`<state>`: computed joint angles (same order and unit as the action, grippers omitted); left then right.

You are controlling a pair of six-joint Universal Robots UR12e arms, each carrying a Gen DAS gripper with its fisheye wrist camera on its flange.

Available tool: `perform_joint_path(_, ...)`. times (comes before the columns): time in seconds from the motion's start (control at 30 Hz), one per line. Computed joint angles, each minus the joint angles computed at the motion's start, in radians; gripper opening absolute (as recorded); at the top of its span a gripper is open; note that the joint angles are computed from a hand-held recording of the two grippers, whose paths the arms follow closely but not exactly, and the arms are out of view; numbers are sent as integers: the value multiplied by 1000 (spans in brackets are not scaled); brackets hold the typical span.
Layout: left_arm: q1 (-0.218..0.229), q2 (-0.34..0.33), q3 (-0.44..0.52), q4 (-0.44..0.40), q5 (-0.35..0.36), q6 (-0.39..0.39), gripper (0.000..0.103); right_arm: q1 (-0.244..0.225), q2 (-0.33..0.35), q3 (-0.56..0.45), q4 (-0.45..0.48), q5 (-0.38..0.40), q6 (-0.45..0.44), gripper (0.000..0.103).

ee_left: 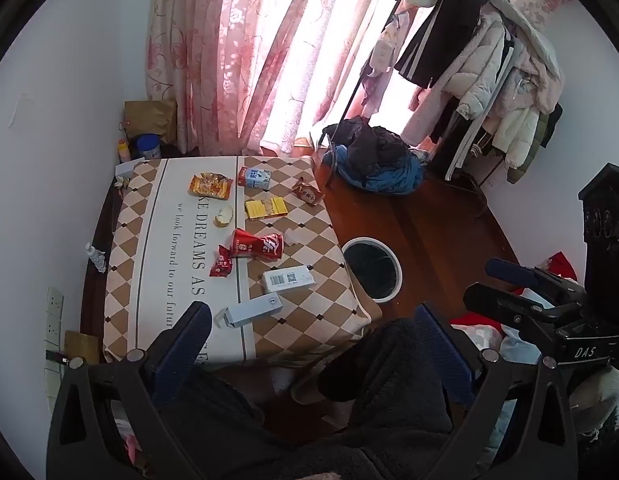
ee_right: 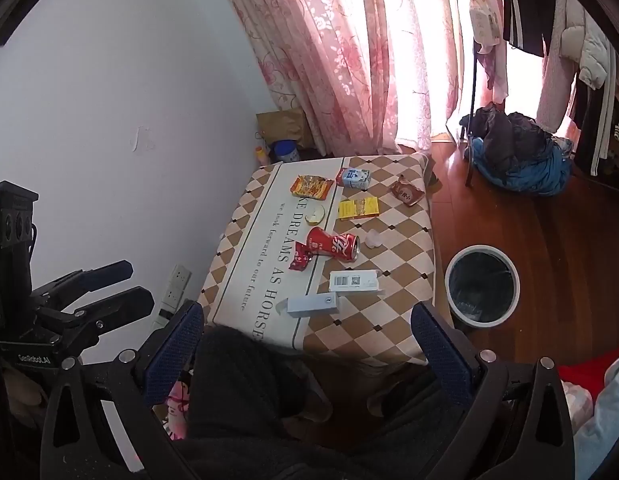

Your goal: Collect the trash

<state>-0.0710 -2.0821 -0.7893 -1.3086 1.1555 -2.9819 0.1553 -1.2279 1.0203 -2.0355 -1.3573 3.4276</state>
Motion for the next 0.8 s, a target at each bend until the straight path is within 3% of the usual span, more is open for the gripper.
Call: perform_joint_path(0.8,5,4,5,-14,-47,-7,103,0,-12,21,-20,21,-1,103)
